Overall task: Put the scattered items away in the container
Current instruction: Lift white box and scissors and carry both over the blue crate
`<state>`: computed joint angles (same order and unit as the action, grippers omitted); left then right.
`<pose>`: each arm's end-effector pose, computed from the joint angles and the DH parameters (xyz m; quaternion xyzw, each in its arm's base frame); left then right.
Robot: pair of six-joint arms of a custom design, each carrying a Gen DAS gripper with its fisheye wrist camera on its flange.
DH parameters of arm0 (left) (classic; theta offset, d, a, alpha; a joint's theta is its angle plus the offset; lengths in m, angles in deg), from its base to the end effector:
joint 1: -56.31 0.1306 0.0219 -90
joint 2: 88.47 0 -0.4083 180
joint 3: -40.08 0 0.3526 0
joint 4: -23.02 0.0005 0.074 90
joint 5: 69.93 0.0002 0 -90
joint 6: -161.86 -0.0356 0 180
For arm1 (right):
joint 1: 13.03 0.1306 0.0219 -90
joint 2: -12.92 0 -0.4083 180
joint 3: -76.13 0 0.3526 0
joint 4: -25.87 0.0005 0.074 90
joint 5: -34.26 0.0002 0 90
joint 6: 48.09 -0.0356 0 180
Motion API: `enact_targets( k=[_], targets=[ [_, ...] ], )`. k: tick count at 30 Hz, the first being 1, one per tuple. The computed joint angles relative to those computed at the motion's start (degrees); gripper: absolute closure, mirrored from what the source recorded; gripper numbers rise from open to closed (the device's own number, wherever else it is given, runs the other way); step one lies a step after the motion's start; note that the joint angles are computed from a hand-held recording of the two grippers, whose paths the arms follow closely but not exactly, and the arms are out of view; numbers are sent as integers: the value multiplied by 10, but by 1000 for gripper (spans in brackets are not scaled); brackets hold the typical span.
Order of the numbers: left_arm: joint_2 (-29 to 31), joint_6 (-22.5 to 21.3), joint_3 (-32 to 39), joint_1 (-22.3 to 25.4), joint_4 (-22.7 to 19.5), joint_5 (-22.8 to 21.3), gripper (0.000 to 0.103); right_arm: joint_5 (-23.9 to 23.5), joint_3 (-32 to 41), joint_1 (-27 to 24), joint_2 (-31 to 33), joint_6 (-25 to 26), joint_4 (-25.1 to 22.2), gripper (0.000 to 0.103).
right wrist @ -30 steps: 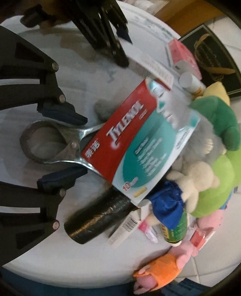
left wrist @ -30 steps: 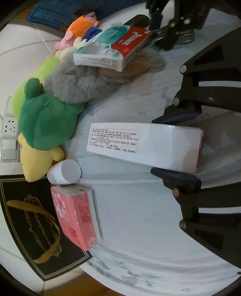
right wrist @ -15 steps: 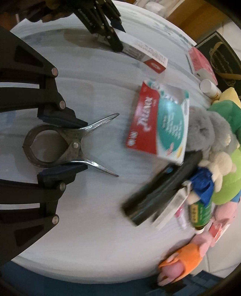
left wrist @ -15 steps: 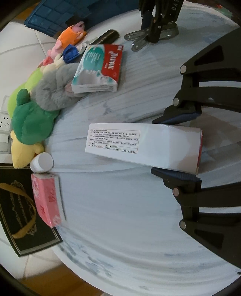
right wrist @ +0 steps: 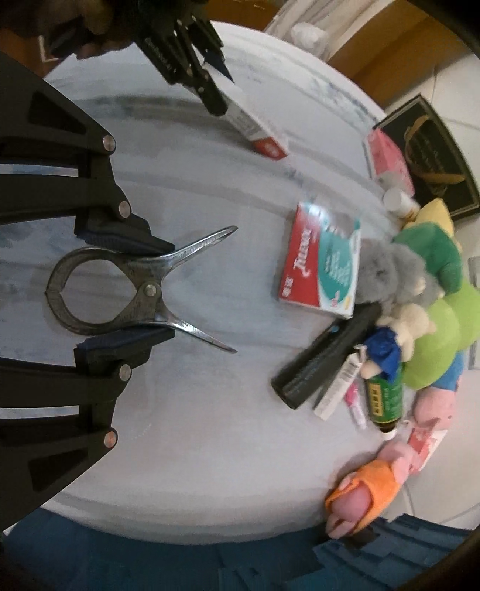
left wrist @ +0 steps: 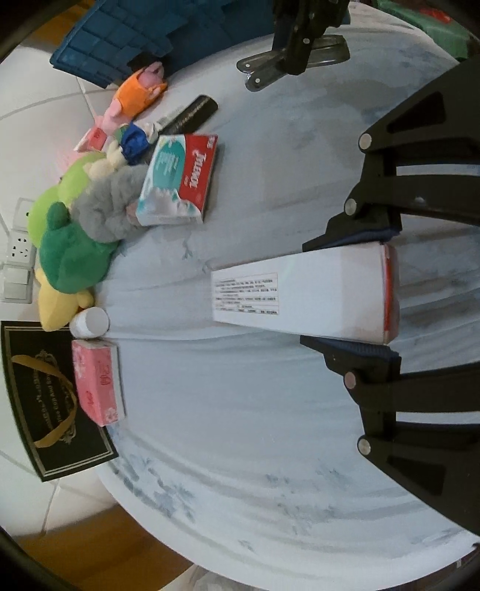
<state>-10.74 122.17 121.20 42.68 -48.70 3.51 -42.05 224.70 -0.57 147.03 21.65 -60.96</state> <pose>0.3199 -0.0676 0.4499 -0.3315 0.9140 0.0215 0.2327 0.6661 0.1380 0.4083 0.0850 0.9776 -0.0702 0.1792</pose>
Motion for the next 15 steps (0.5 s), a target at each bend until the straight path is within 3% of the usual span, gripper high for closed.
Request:
enact_targets(
  k=[15],
  targets=[
    [14, 75, 158, -81, -157, -87, 63, 10, 19, 19, -66, 18, -19, 67]
  ],
)
